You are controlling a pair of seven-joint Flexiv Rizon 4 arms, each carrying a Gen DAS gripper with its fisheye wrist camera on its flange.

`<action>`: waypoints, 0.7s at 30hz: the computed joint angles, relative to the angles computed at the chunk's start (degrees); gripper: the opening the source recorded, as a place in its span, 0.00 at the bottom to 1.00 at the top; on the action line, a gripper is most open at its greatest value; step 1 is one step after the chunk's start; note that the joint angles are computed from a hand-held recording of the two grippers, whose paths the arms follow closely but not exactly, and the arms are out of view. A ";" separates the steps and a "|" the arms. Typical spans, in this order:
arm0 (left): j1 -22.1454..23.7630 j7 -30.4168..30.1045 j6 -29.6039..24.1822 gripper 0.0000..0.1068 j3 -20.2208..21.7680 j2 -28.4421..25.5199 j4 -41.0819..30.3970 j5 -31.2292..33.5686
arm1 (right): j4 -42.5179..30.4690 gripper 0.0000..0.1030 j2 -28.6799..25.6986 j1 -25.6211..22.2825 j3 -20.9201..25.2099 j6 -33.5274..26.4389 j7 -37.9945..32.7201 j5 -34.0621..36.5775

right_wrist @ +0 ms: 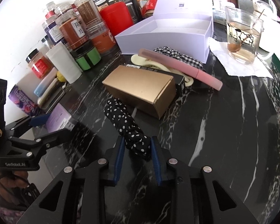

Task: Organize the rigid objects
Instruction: 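Grasp the black polka-dot scrunchie with the right gripper and lift it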

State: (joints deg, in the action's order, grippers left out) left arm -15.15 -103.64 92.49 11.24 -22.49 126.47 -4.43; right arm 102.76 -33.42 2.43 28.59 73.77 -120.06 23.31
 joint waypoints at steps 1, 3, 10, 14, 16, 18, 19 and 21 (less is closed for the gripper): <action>0.14 0.10 -0.04 0.89 -0.30 0.05 0.02 -0.02 | 0.27 0.27 0.26 -0.23 0.05 -0.17 0.07 0.22; 0.44 0.34 -0.08 0.89 -0.88 0.09 0.00 -0.05 | 1.04 0.27 0.98 -0.59 0.04 -0.31 0.05 0.65; 2.91 1.64 0.27 0.89 -4.38 -0.14 0.28 -1.44 | 3.63 0.29 2.87 -0.36 -0.85 0.91 0.20 1.10; 2.41 2.03 0.36 0.89 -3.96 -0.01 0.46 -1.64 | 3.94 0.53 2.95 1.20 -1.97 2.65 1.54 -0.15; 1.71 1.82 0.37 0.89 -3.12 0.09 0.54 -1.55 | 3.63 0.54 2.46 1.40 -1.68 3.41 1.27 -1.15; 1.52 1.57 0.52 0.89 -2.74 0.22 0.76 -1.62 | 3.34 0.54 1.86 2.22 -1.94 4.06 1.34 -2.85; 1.19 1.31 0.51 0.89 -2.31 0.25 0.82 -1.63 | 3.28 0.54 1.50 2.68 -2.12 4.52 1.31 -3.88; 0.22 0.59 0.42 0.89 -1.05 0.32 0.92 -1.49 | 3.27 0.54 0.89 3.44 -2.38 5.19 1.50 -5.99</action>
State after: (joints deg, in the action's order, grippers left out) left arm -14.92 -103.05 92.91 10.18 -22.17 127.39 -5.91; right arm 106.03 -32.53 5.86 26.21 78.95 -118.56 17.33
